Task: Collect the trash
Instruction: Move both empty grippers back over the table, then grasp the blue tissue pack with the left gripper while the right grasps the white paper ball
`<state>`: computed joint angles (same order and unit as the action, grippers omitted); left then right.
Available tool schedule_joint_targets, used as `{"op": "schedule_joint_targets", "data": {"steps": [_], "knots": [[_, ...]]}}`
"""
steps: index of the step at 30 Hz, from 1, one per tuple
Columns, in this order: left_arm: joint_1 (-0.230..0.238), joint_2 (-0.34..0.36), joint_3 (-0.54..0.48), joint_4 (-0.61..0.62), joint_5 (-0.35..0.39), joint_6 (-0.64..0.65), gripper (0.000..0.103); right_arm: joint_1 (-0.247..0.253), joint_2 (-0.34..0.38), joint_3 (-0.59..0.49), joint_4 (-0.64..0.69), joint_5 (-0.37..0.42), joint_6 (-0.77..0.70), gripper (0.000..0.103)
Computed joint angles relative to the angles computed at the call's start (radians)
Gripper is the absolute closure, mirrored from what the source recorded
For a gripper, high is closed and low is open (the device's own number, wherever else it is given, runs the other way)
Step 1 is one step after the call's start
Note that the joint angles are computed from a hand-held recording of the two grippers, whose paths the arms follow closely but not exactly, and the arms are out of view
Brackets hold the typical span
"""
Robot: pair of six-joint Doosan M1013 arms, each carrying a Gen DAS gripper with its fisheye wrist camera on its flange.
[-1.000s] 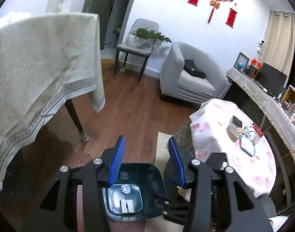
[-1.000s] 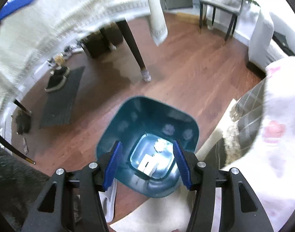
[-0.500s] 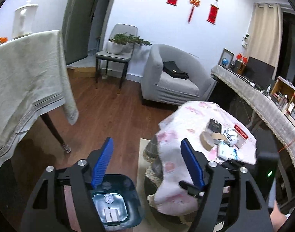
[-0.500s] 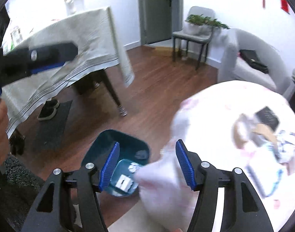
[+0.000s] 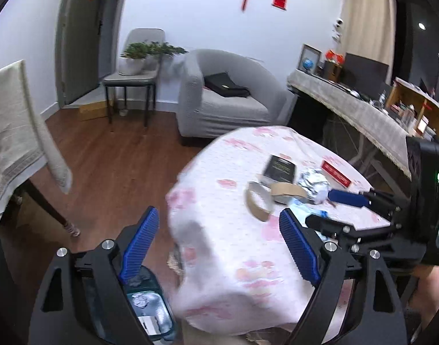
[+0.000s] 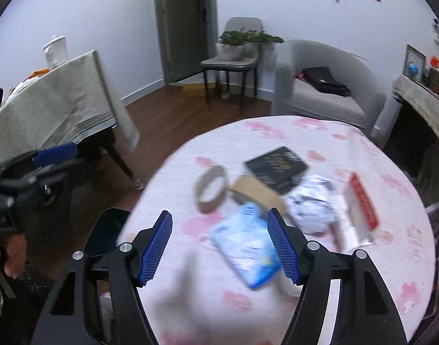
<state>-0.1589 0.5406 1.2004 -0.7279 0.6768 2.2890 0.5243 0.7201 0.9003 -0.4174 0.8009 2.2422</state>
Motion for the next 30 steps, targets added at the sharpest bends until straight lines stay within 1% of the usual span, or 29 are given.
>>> {"op": "schedule_joint_targets", "data": {"steps": [5,8,11,12,15,19,21,25,30], "knots": [[-0.032,0.014,-0.009,0.001,0.031,0.045,0.014,-0.021,-0.049,0.086,-0.022,-0.031,0.025,0.033],[-0.056,0.024,-0.014,0.034,0.050,0.054,0.014,-0.037,-0.074,0.127,-0.022,-0.049,0.025,0.033],[-0.078,0.040,-0.029,0.053,0.088,0.075,0.014,-0.054,-0.085,0.147,0.005,-0.068,0.002,0.031],[-0.083,0.042,-0.029,0.061,0.087,0.079,0.014,-0.060,-0.091,0.158,0.020,-0.078,-0.014,0.031],[-0.100,0.053,-0.034,0.083,0.097,0.094,0.012,-0.072,-0.099,0.172,0.048,-0.096,-0.051,0.031],[-0.120,0.073,-0.051,0.130,0.113,0.087,0.012,-0.084,-0.112,0.193,0.088,-0.127,-0.083,0.031],[-0.130,0.086,-0.065,0.151,0.121,0.075,0.012,-0.088,-0.115,0.198,0.098,-0.129,-0.093,0.031],[-0.139,0.103,-0.085,0.178,0.124,0.049,0.012,-0.094,-0.117,0.202,0.128,-0.136,-0.126,0.031],[-0.145,0.126,-0.117,0.179,0.154,0.035,0.013,-0.096,-0.112,0.191,0.168,-0.140,-0.204,0.031]]}}
